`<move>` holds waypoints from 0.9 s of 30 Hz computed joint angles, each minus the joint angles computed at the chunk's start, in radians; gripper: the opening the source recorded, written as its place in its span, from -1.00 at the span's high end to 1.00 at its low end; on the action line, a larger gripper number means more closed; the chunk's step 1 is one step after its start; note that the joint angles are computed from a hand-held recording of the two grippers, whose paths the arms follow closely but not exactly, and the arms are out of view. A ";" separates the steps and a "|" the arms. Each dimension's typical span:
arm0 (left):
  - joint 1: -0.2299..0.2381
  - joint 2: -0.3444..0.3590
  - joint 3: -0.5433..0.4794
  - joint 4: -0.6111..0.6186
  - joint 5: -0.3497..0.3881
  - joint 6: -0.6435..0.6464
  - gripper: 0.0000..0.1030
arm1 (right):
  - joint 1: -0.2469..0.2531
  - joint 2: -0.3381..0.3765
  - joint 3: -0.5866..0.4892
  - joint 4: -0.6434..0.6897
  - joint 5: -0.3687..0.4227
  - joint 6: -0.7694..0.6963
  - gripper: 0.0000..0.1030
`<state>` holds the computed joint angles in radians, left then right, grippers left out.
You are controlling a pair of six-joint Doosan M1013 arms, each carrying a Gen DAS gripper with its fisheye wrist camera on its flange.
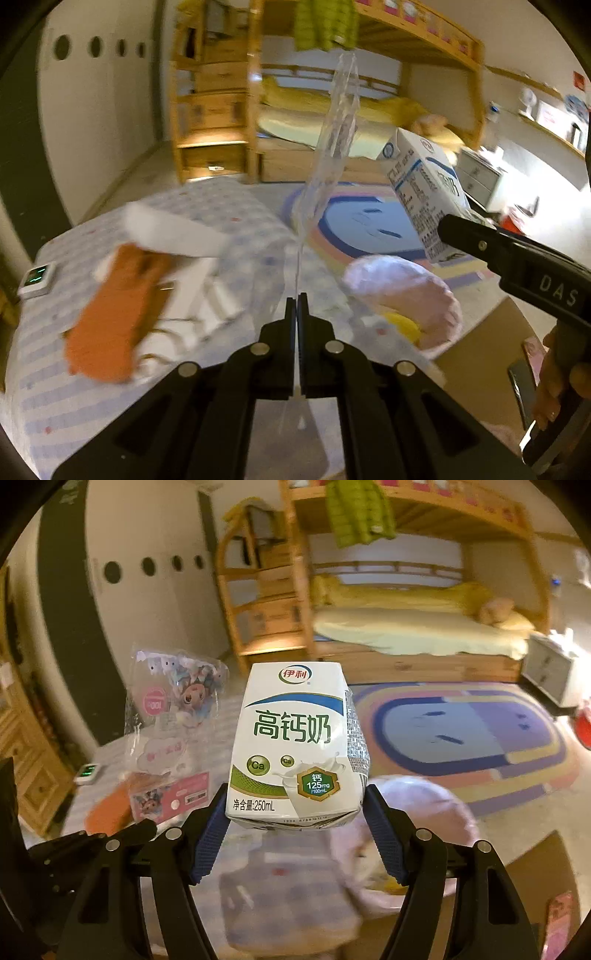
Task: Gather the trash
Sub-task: 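Carry the milk carton and clear wrapper toward the wastebasket with both grippers, then open both grippers over the wastebasket, dropping carton and wrapper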
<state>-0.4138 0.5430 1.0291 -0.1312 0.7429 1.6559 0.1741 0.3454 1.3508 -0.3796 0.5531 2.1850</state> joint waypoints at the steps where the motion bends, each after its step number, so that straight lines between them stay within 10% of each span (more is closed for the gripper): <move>1: -0.008 0.012 -0.016 -0.014 0.016 0.020 1.00 | -0.007 -0.005 0.013 -0.035 0.006 0.034 -0.37; 21: -0.110 0.277 -0.407 -0.020 0.323 0.083 0.99 | -0.138 0.020 0.070 -0.017 0.114 0.071 -0.39; 24: -0.117 0.311 -0.465 0.003 0.369 0.072 0.26 | -0.160 0.041 0.055 0.090 0.103 -0.032 -0.51; 27: -0.111 0.289 -0.428 0.003 0.330 0.054 0.06 | -0.172 0.040 0.063 0.131 0.088 -0.034 -0.56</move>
<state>-0.5248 0.8320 0.6008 -0.1281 1.0729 1.7102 0.0016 0.3853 1.4136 -0.2484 0.6415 2.1513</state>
